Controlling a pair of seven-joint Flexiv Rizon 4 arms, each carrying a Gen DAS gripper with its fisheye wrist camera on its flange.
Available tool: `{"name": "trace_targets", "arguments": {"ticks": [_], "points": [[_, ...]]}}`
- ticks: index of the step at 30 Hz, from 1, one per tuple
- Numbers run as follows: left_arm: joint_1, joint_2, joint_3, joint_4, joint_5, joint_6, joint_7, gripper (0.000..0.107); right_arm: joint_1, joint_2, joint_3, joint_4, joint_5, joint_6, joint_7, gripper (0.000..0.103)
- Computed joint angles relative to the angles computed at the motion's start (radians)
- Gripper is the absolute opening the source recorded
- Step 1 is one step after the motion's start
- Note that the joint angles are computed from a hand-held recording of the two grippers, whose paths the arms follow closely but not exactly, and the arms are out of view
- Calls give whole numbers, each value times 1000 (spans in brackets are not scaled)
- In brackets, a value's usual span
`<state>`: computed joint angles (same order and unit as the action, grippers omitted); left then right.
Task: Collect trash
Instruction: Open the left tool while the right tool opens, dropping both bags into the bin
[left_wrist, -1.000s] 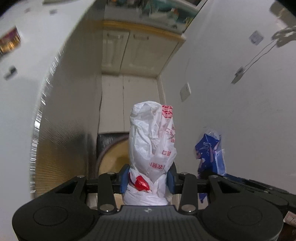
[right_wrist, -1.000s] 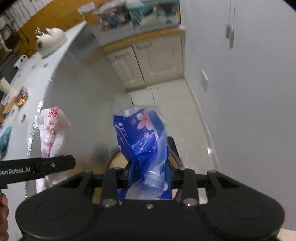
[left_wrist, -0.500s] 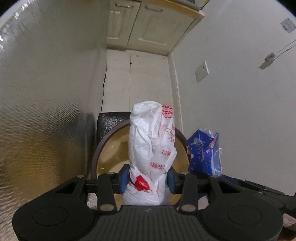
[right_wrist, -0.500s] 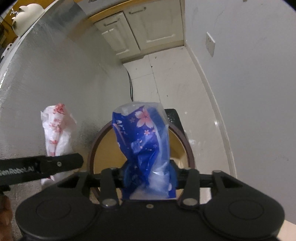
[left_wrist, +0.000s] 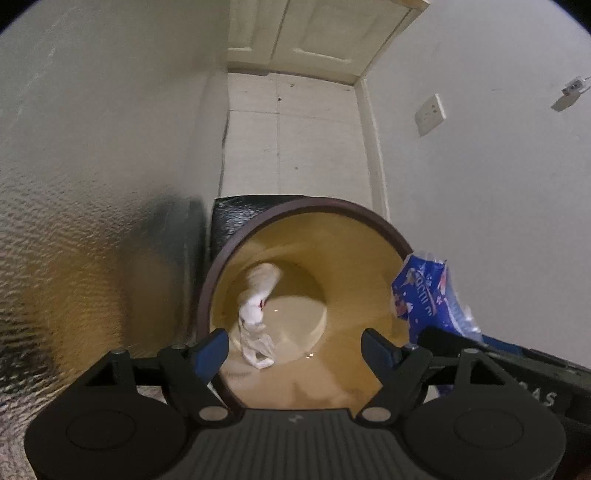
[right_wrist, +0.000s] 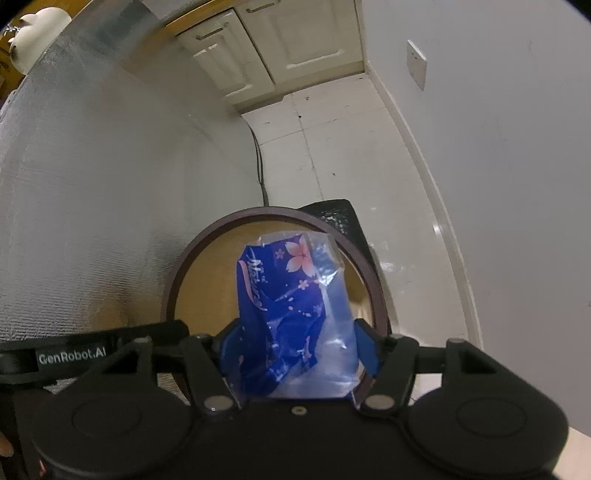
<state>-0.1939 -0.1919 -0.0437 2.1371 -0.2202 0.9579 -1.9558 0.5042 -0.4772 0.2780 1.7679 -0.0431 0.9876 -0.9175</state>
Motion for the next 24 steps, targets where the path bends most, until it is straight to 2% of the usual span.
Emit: {"name": "trace_targets", "arguments": {"ticks": [1,6,7,24], "points": [[-1,3,2,1,7,-5,-4,79,-5,-4,6,0,8,12,-10,69],[-2,8,8,-8,40,-29,-16,81,-13,-16,20,5,35,75,-40,97],[-1,9,8,-9,44,-35,-17,82,-13,-15,21,7,35,78,-44,98],[-14,60,12,-6,154,-65,-33,100,-9,64,7,81,-5,67,-80,103]]}}
